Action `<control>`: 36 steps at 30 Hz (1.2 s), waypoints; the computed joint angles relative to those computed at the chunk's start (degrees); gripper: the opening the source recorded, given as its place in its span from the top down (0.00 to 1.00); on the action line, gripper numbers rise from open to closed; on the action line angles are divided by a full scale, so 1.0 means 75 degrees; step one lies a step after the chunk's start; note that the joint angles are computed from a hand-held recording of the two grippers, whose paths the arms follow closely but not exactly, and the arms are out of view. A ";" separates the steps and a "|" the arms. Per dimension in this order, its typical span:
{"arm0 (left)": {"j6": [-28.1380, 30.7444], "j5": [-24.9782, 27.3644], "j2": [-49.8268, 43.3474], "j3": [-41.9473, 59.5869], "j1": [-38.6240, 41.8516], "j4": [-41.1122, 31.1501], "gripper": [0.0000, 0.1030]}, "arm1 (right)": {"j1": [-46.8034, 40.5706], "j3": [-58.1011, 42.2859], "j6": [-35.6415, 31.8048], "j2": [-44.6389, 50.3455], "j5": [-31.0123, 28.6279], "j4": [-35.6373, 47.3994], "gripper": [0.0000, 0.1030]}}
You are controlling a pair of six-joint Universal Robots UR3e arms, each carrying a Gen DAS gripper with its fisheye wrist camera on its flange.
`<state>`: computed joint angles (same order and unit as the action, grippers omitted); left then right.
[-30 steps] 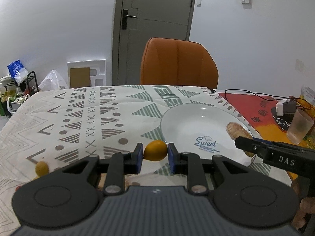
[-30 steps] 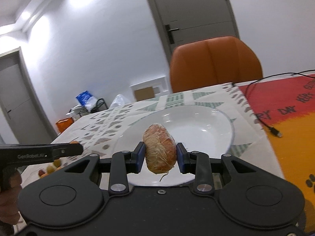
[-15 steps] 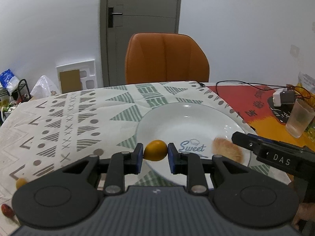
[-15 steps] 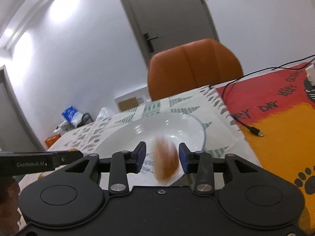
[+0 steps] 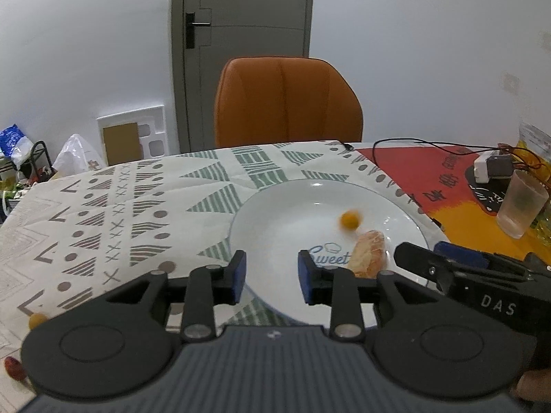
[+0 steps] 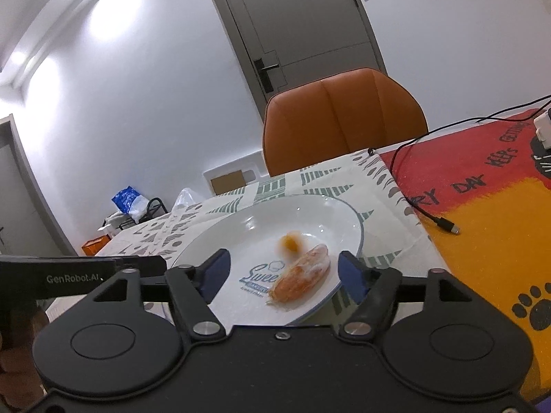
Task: Organize fruits
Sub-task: 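Move both open grippers back toward the remaining fruit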
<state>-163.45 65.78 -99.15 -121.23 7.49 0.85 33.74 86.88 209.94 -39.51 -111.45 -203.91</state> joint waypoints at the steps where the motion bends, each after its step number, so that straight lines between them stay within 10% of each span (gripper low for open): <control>1: 0.0006 -0.0020 0.0073 -0.0102 0.0076 0.0056 0.63 | 0.0017 0.0003 0.0041 -0.0013 0.0014 0.0043 0.30; 11: -0.0181 -0.0358 0.0766 -0.1243 0.1082 0.1022 0.22 | 0.0414 -0.0192 0.0242 -0.0096 -0.0486 0.0350 0.02; 21: -0.0075 -0.1394 0.1910 -0.2292 0.2552 0.0888 0.11 | 0.0860 -0.0711 0.0489 -0.0083 -0.0944 0.1066 0.00; 36: 0.1354 -0.3096 0.4095 -0.2998 0.5032 -0.1795 0.09 | 0.1481 -0.2095 0.0215 0.0305 -0.1330 0.2193 0.00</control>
